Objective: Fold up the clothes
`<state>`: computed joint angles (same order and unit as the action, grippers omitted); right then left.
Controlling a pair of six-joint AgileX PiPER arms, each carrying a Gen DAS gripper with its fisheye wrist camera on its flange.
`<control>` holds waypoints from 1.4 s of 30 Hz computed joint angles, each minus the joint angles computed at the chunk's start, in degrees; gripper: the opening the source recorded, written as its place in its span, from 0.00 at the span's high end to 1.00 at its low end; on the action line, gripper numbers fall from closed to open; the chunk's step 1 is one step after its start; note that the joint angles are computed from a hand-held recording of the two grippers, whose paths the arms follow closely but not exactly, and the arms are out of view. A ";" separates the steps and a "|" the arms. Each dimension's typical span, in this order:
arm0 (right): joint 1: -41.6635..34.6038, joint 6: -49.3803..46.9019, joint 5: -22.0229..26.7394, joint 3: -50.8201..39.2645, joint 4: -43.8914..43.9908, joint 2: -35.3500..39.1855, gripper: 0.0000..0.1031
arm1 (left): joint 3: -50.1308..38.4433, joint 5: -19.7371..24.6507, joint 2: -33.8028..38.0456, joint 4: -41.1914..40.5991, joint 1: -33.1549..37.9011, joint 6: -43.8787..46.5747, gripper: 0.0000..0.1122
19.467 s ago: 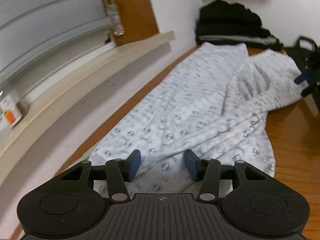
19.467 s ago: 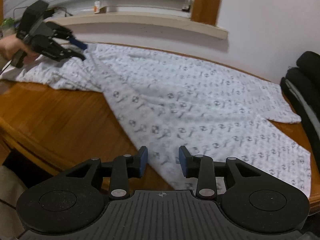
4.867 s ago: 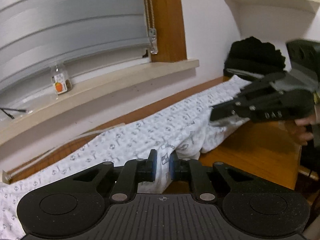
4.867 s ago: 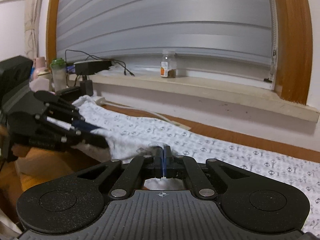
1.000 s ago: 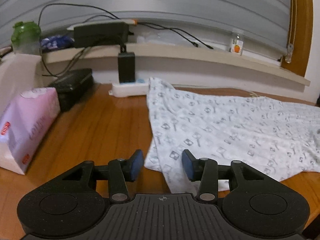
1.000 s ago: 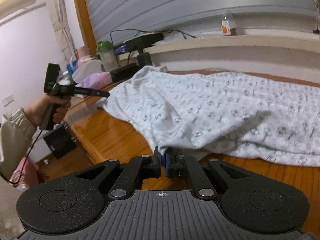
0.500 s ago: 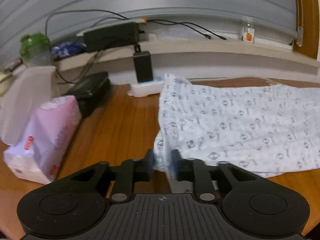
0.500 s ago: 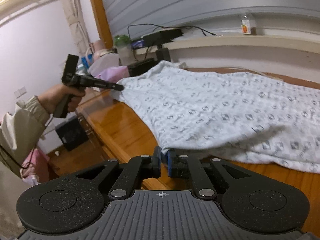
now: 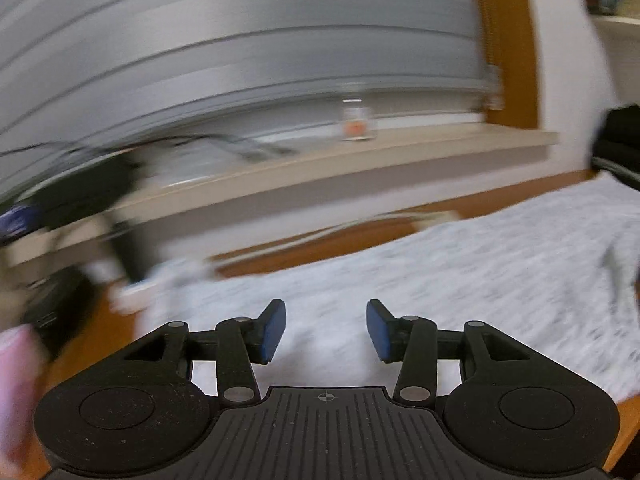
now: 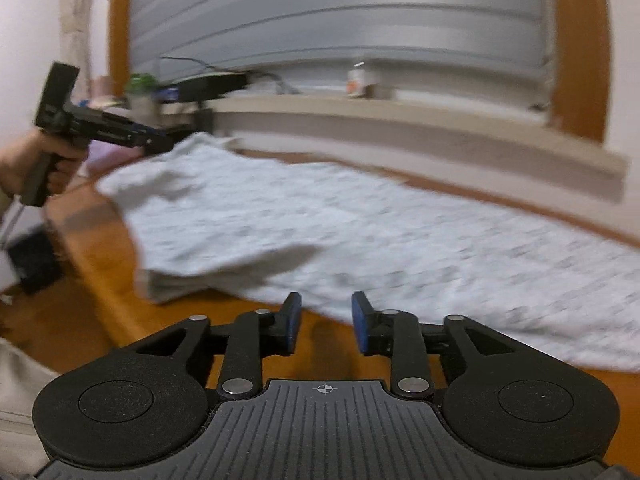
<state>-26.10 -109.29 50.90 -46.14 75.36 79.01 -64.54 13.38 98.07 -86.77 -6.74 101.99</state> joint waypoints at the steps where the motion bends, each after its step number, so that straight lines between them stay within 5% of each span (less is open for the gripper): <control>1: 0.02 -1.97 -1.67 -0.15 1.23 0.27 0.59 | -2.34 0.22 2.12 2.03 -1.82 -2.14 0.57; 9: -1.90 -3.11 -5.47 -7.46 -1.89 6.39 0.53 | -27.11 5.80 19.84 34.51 -12.38 -36.27 0.57; 13: -2.96 -2.61 -5.04 -10.61 -3.74 9.42 0.53 | -34.17 7.05 25.02 44.86 -15.14 -45.56 0.57; 15: -3.83 -1.79 -3.36 -12.21 -4.78 10.74 0.56 | -35.98 7.44 26.77 47.87 -15.70 -48.90 0.57; 17: -4.85 0.82 -1.20 -13.89 -6.77 11.69 0.93 | -36.34 7.74 27.51 48.40 -15.55 -49.63 0.57; 18: -5.38 2.39 -0.04 -14.74 -7.88 12.10 0.99 | -36.42 7.93 27.87 47.96 -15.35 -49.26 0.57; 27: -17.03 2.54 11.30 -13.31 -6.93 8.05 0.99 | -38.75 10.22 29.35 50.01 -14.30 -53.58 0.48; 32: -15.09 2.08 9.68 -12.27 -6.29 8.51 0.92 | -38.89 9.99 29.57 50.95 -14.30 -54.96 0.44; 34: -12.64 0.63 8.24 -11.30 -5.06 8.58 0.63 | -38.10 8.73 29.22 51.95 -14.78 -55.17 0.44; 35: -11.23 0.16 7.54 -11.03 -4.69 8.76 0.58 | -37.78 8.11 29.09 52.49 -15.02 -55.27 0.44; 42: -4.01 1.85 4.95 -11.71 -5.37 10.81 0.57 | -37.95 8.20 29.31 52.29 -14.94 -55.01 0.44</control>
